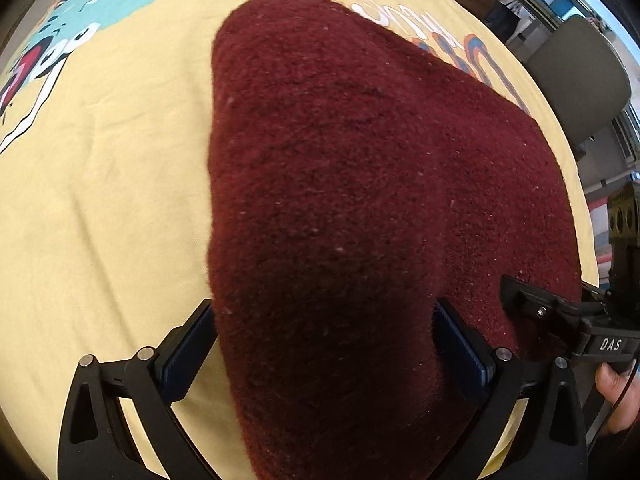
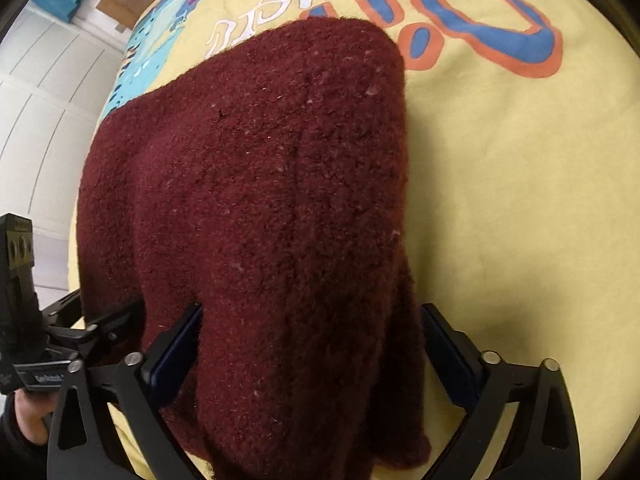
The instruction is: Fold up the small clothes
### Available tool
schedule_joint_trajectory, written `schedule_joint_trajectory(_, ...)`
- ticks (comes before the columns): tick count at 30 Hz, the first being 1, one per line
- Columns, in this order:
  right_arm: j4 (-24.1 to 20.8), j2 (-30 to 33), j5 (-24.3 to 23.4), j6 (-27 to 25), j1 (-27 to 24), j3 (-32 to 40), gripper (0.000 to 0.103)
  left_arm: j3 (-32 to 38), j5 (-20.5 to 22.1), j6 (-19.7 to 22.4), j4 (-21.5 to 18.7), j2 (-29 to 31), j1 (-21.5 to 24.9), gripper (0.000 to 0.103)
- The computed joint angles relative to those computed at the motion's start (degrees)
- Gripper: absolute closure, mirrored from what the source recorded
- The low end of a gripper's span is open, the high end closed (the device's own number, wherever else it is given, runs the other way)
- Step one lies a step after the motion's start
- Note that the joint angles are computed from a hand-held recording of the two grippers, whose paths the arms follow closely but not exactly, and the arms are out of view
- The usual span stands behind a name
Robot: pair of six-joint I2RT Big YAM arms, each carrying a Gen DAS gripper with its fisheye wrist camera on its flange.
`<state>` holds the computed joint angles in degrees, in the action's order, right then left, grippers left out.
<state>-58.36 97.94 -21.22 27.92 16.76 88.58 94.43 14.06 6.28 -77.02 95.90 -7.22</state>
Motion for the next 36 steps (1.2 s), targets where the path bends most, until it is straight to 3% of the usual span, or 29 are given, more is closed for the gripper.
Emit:
schedule_joint_trajectory(1, 1.25, -0.28, -1.71, 0.45, -0.07, -0.39, 0.022, 0.33, 2.1, 0.56, -0.38, 0.31, 0.33, 0.022)
schedule_joint_trajectory(5, -1.31, -0.06, 0.45, -0.79, 0.81, 1.64, 0.038, 0.21, 2.83, 2.32, -0.12, -0.08, 0.06, 0.034)
schedule_joint_trajectory(7, -1.36, -0.48, 0.83, 0.08, 0.92, 1.82, 0.047, 0.47, 4.31, 2.76, -0.08, -0.2, 0.53, 0.048)
schedule_joint_trajectory(10, -1.79, -1.53, 1.69, 0.97, 0.89, 2.01, 0.057, 2.41, 6.04, 5.05, -1.92, -0.16, 1.0, 0.058)
schedule_joint_trajectory(13, -2.87, -3.0, 3.41, 0.98, 1.38, 2.59, 0.063, 4.28, 9.12, 6.85, -3.8, -0.87, 1.74, 0.061)
schedule_joint_trajectory(14, -2.38, -3.73, 2.81, 1.06, 1.41, 2.48, 0.069, 4.91, 10.41, 7.76, -4.51, -1.15, 2.06, 0.061)
schedule_joint_trajectory(16, -0.79, -5.17, 1.37, 2.28, 1.65, 2.38, 0.07, 6.15, 12.17, 8.92, -5.09, -1.73, 2.74, 0.061)
schedule_joint_trajectory(22, -3.28, -5.02, 4.13, 0.92, 5.58, 8.13, 0.07, 9.24, 17.1, 12.71, -8.43, -2.87, 8.27, 0.062)
schedule_joint_trajectory(28, -3.93, -2.92, 6.07, 1.1, 9.83, 12.63, 0.07, 8.62, 18.29, 16.47, -9.59, -4.08, 14.33, 0.061)
schedule_joint_trajectory(33, -4.87, 2.14, 8.55, 2.51, 13.58, 16.46, 0.07, 2.85, 17.8, 17.81, -7.94, -5.61, 18.2, 0.061)
schedule_joint_trajectory(36, -4.2, 2.54, 9.12, 3.18, 14.55, 13.46, 0.069, 0.35, 15.97, 18.79, -7.7, -5.24, 20.13, 0.061)
